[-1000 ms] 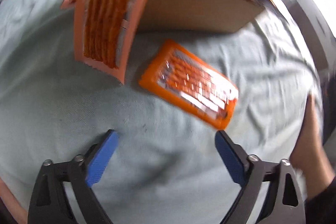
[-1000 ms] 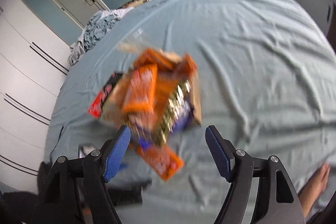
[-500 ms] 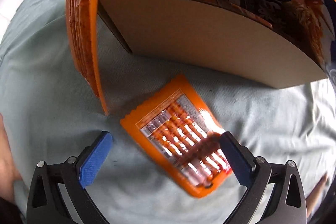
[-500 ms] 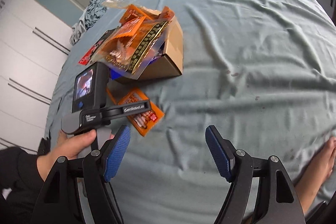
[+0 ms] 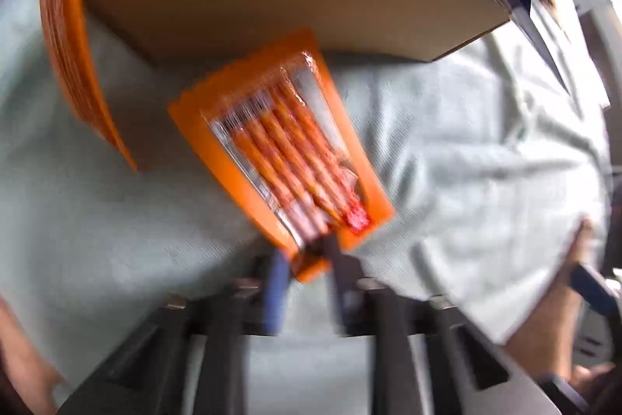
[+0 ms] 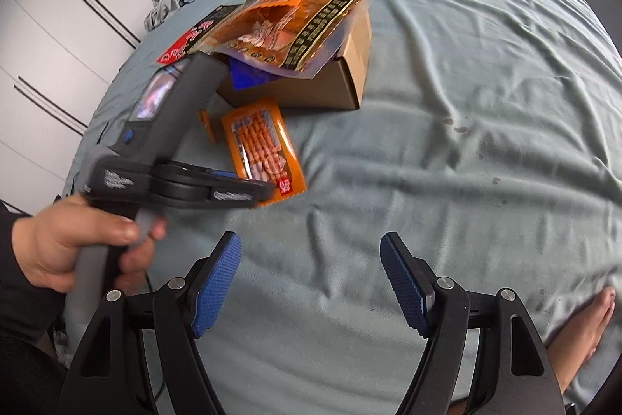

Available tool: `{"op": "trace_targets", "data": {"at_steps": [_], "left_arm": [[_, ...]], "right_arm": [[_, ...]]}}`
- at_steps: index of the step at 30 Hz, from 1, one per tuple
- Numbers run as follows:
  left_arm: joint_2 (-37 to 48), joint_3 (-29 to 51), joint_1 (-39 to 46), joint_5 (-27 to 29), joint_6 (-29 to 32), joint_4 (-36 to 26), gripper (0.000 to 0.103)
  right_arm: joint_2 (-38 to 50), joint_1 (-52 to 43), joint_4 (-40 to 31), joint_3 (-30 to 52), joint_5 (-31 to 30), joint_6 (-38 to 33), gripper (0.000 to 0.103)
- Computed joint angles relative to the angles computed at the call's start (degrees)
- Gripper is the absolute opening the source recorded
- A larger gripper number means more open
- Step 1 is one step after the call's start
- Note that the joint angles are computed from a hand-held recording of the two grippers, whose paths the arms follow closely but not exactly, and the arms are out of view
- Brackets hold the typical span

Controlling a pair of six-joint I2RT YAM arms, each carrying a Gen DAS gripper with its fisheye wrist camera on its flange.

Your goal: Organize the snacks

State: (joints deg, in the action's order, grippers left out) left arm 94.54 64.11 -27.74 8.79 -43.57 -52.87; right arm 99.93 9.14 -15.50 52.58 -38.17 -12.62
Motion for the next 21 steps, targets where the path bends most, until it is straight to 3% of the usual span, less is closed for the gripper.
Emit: {"op": "trace_targets", "data": {"at_steps": [6,10,18,21], "left_arm": [[-8.8,-9.5,5.7,10.9,1.5,5.0,0.000],[-12.3,-12.0,4.2,11.9,1.3,8.6,0.000],[-18.9,-4.6,-0.6,13.2,0.7,5.0,0.000],[-21.5,-1.4,2.0,16.3,0.4,3.5,0.000]], "right_arm": [[-0.5,1.5,-0.6,-0.1,1.7,-0.9,0.073],[-0.1,2.5,-0.7,0.2,3.2,-0.7,0.073],[-0.8,1.9,0.8,-0.6,2.3,-0.1,0.073],[0.1,0.2,1.0,-0.2,1.1,1.7,0.073]]}}
